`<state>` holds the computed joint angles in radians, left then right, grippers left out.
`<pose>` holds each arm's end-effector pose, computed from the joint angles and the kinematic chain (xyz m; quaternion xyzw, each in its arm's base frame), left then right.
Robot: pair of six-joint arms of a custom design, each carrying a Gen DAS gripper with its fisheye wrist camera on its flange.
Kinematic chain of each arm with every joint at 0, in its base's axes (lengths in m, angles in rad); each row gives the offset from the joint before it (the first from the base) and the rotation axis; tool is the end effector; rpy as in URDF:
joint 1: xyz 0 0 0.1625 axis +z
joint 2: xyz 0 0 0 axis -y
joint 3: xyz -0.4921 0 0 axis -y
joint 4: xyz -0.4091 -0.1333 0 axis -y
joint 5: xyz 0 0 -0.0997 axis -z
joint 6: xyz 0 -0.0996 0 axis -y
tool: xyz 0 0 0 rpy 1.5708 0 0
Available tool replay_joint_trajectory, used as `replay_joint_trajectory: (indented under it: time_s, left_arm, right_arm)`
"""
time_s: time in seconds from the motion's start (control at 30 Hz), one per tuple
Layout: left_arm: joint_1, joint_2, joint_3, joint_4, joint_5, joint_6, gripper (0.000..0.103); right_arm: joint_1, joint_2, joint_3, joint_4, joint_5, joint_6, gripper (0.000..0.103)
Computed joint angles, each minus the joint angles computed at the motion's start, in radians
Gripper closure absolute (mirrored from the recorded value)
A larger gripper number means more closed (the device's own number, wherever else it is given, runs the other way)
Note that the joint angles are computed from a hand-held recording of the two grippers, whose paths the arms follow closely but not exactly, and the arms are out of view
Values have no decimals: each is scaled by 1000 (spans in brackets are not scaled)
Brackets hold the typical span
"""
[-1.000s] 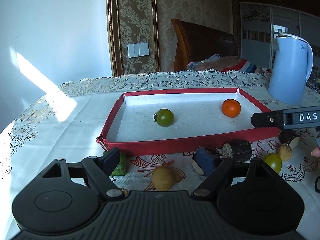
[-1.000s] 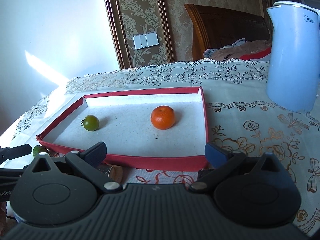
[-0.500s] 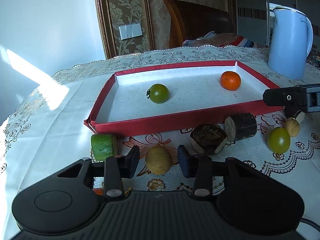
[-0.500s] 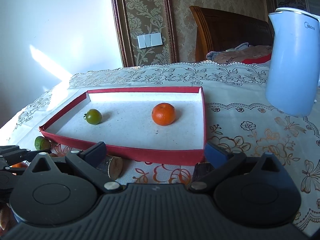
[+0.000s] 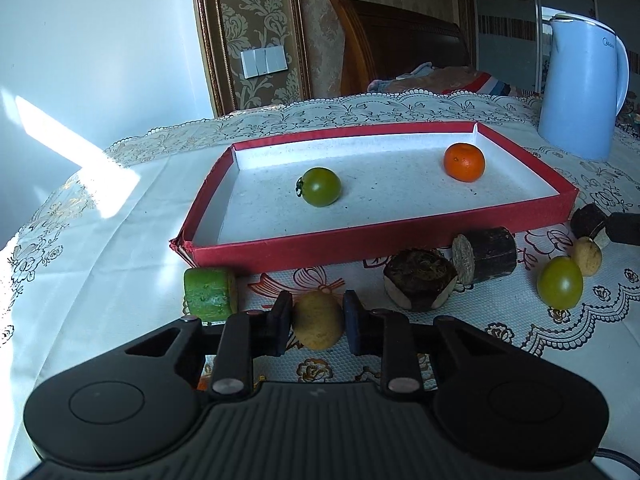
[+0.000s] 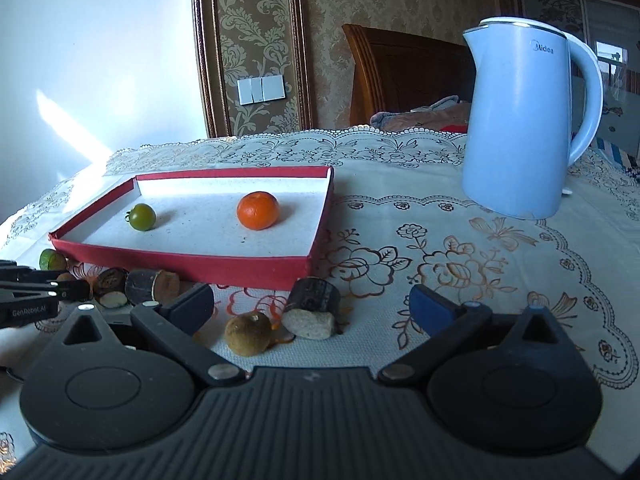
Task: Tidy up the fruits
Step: 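Grasp a small tan round fruit with the left tool while the right grasps a brown one, then carry both small round fruits with both tools into the tray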
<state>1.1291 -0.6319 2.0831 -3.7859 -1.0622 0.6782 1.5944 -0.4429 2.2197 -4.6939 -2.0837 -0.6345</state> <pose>-0.0828 -0.6003 0.0531 0.3976 0.8107 -0.3307 0.2744 0.0954 -0.4656 0.0508 0.0947 -0.7668 0.5155 0.3705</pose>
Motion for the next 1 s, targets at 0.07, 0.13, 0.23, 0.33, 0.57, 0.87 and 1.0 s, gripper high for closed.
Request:
replay_joint_trajectory:
  time_s: [0.07, 0.13, 0.23, 0.33, 0.57, 0.87, 1.0]
  left_arm:
    - [0, 0, 0, 0, 0, 0, 76]
    - [0, 0, 0, 0, 0, -1, 77]
    - [0, 0, 0, -1, 1, 1, 77]
    - [0, 1, 0, -3, 2, 4, 77]
    - [0, 1, 0, -4, 2, 4, 77]
    - [0, 1, 1, -4, -1, 6, 77]
    - [1, 0, 0, -4, -6, 5, 76]
  right_arm:
    - [2, 9, 5, -7, 13, -36, 2]
    - [7, 18, 5, -8, 9, -65, 11]
    - [12, 30, 6, -19, 19, -97, 15]
    - [9, 27, 18, -4, 51, -97, 26]
    - [5, -11, 11, 160, 42, -44, 44]
    - [16, -13, -32, 253, 2, -39, 65]
    - [19, -1, -36, 213, -5, -54, 76]
